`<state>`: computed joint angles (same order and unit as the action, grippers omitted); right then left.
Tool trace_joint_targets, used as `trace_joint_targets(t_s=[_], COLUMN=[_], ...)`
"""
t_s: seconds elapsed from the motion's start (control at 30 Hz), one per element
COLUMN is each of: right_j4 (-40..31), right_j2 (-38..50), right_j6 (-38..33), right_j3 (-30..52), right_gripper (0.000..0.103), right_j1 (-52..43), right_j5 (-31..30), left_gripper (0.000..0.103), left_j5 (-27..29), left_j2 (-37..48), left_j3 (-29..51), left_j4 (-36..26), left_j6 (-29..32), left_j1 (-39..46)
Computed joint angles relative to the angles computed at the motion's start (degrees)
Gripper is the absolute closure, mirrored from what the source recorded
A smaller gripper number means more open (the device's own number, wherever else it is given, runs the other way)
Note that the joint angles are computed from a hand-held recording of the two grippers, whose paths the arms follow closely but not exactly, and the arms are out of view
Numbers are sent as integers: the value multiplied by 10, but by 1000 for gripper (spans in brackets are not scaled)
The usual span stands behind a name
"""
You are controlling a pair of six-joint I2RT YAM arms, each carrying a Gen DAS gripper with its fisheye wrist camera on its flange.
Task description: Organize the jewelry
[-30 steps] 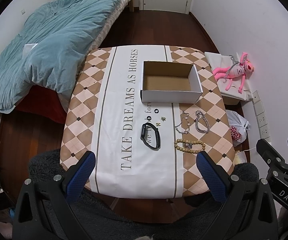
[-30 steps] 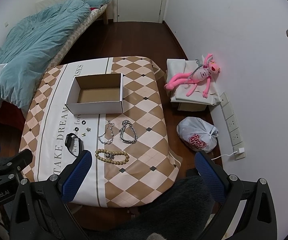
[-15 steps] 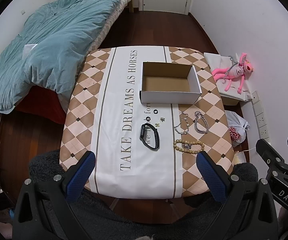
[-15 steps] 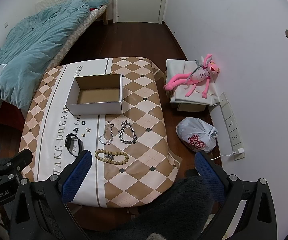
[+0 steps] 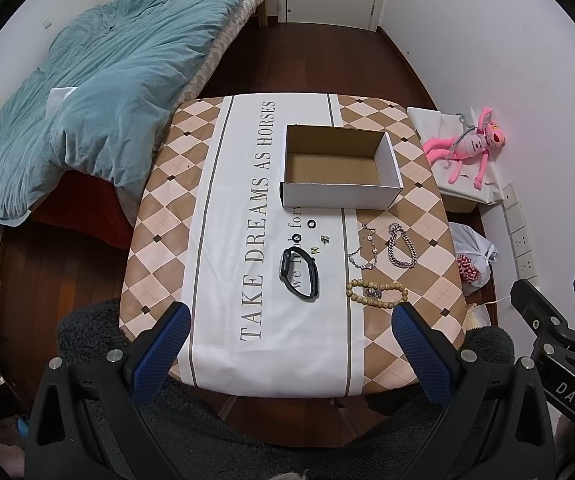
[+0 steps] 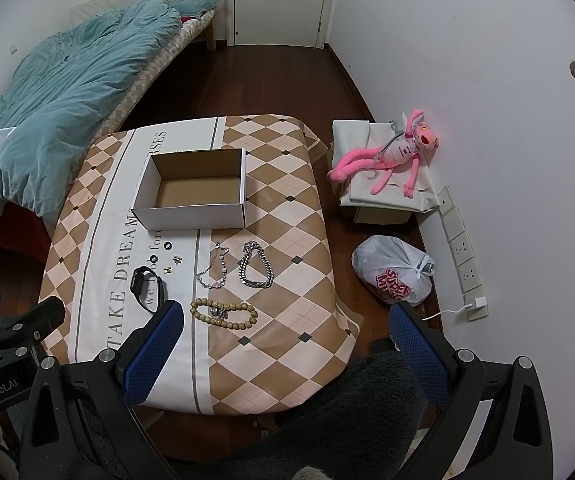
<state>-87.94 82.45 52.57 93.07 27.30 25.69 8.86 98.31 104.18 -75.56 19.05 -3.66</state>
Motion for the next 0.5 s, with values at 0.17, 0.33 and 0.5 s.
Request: trace_joint_targets(t_s=[0.17, 0.33, 0.5], right_j4=[1, -6, -4], right_j2=[-1, 4, 3], right_j6=[2, -3, -2], right_j3=[-2, 13, 10], right_gripper=[0, 0, 0], right_j1=[1, -3, -1], right_j5=[0, 1, 1], left_gripper=[0, 0, 0], left_j5=[1, -1, 0], left_j2=[-1, 5, 1], left_j3=[-2, 14, 9], left_j4=[1, -10, -5], left_j6=[1, -3, -5], left_j1=[0, -4, -4])
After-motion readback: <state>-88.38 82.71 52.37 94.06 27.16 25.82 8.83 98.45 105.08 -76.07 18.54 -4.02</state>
